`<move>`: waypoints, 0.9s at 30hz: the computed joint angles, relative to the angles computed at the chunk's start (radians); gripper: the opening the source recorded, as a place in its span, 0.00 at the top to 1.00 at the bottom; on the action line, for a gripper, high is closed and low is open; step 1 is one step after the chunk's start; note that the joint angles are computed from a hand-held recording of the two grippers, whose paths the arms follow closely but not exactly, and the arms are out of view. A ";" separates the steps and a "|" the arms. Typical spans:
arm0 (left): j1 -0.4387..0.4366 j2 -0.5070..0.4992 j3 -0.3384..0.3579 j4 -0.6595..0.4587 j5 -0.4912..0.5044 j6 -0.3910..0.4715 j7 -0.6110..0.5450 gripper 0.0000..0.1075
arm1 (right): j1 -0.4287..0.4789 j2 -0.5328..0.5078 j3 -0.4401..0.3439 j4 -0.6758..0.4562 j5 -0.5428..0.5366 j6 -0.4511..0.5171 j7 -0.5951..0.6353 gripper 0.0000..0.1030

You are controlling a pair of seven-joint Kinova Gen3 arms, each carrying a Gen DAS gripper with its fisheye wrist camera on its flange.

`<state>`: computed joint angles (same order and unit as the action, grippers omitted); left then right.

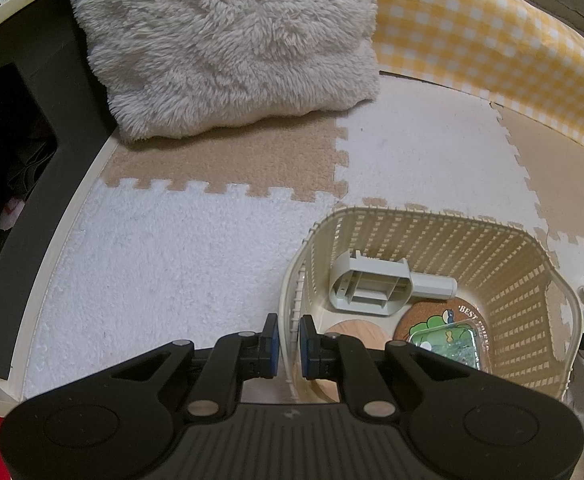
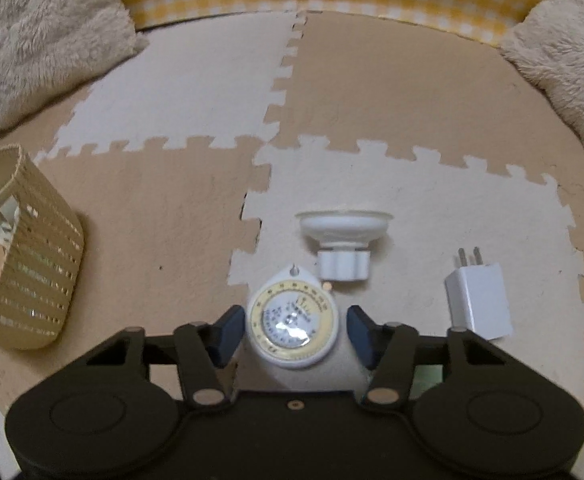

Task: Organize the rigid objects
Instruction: 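Move the right gripper to the round white tape measure and grasp it, then carry the tape measure into the basket with the right gripper and release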

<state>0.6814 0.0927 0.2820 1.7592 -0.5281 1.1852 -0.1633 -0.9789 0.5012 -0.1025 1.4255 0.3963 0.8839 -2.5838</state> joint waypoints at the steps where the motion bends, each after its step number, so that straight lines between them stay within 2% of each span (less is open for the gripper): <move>1: 0.000 0.000 0.000 0.000 0.000 0.000 0.000 0.91 | -0.001 0.002 0.000 -0.004 0.001 0.004 0.001 0.48; 17: 0.000 0.001 0.000 0.000 0.000 0.001 -0.002 0.91 | -0.022 0.009 0.002 -0.022 0.026 0.031 0.045 0.48; 21: 0.001 0.002 0.000 -0.002 -0.001 0.002 -0.001 0.91 | -0.027 -0.018 0.009 0.009 0.044 -0.027 0.007 0.49; 27: 0.001 0.001 -0.001 -0.001 0.000 0.002 -0.001 0.91 | -0.077 -0.071 0.042 0.064 0.153 -0.117 -0.134 0.49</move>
